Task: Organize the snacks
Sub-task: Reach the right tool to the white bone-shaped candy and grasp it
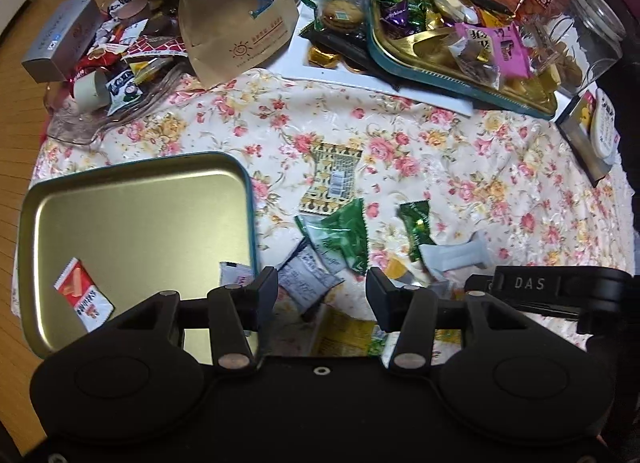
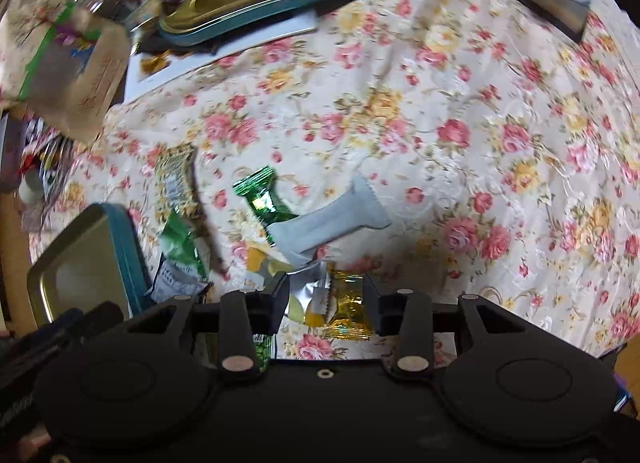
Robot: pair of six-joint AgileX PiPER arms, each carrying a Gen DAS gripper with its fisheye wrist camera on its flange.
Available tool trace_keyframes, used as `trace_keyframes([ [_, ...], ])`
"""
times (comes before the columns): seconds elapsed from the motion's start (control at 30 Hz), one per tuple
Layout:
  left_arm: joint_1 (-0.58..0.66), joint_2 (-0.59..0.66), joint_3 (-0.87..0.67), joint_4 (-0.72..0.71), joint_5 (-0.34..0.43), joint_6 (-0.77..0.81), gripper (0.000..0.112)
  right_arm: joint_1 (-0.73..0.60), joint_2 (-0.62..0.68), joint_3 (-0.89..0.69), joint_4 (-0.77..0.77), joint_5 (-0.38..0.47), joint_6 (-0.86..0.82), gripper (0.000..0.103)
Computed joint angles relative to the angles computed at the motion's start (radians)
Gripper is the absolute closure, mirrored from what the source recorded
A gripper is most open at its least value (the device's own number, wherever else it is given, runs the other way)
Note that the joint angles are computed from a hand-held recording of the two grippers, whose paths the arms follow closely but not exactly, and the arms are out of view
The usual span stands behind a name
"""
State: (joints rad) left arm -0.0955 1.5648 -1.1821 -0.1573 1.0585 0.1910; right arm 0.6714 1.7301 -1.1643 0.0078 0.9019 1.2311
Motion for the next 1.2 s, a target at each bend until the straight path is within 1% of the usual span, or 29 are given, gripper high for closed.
trace_keyframes([
  [0.1, -0.001, 0.009, -0.028, -0.003, 0.001, -0.034, 0.056, -0.027, -0.027, 0.039, 0.009, -0.033, 0.04, 0.06],
  [0.23, -0.019, 0.015, -0.048, 0.067, -0.026, -0.117, 0.056, -0.039, -0.037, 0.06, -0.009, -0.075, 0.097, 0.06],
  [0.3, -0.022, 0.021, -0.055, 0.092, -0.036, -0.137, 0.056, -0.046, -0.03, 0.066, 0.008, -0.107, 0.107, 0.06],
  [0.43, 0.004, 0.052, -0.089, 0.065, -0.011, -0.132, 0.056, -0.07, -0.002, 0.081, 0.084, -0.178, 0.08, 0.06],
  [0.6, 0.027, 0.077, -0.114, 0.032, 0.012, -0.131, 0.056, -0.09, 0.047, 0.067, 0.101, -0.186, 0.096, 0.06],
  [0.77, 0.043, 0.091, -0.121, 0.018, 0.028, -0.122, 0.056, -0.129, 0.07, 0.104, 0.206, -0.252, 0.04, 0.06],
  [0.87, 0.05, 0.1, -0.128, 0.012, 0.037, -0.124, 0.056, -0.14, 0.085, 0.105, 0.215, -0.273, 0.049, 0.06],
  [0.93, 0.053, 0.104, -0.131, 0.011, 0.041, -0.126, 0.057, -0.136, 0.092, 0.104, 0.185, -0.29, 0.086, 0.06],
  [1.0, 0.058, 0.107, -0.134, 0.004, 0.046, -0.122, 0.057, -0.126, 0.104, 0.085, 0.126, -0.28, 0.131, 0.06],
  [1.1, 0.063, 0.107, -0.134, -0.003, 0.049, -0.115, 0.057, -0.102, 0.131, 0.041, 0.024, -0.232, 0.208, 0.06],
  [1.17, 0.064, 0.107, -0.134, -0.004, 0.05, -0.113, 0.057, -0.094, 0.147, 0.023, -0.005, -0.212, 0.228, 0.062],
  [1.2, 0.066, 0.105, -0.132, -0.006, 0.052, -0.108, 0.057, -0.087, 0.163, 0.005, -0.018, -0.195, 0.238, 0.065],
])
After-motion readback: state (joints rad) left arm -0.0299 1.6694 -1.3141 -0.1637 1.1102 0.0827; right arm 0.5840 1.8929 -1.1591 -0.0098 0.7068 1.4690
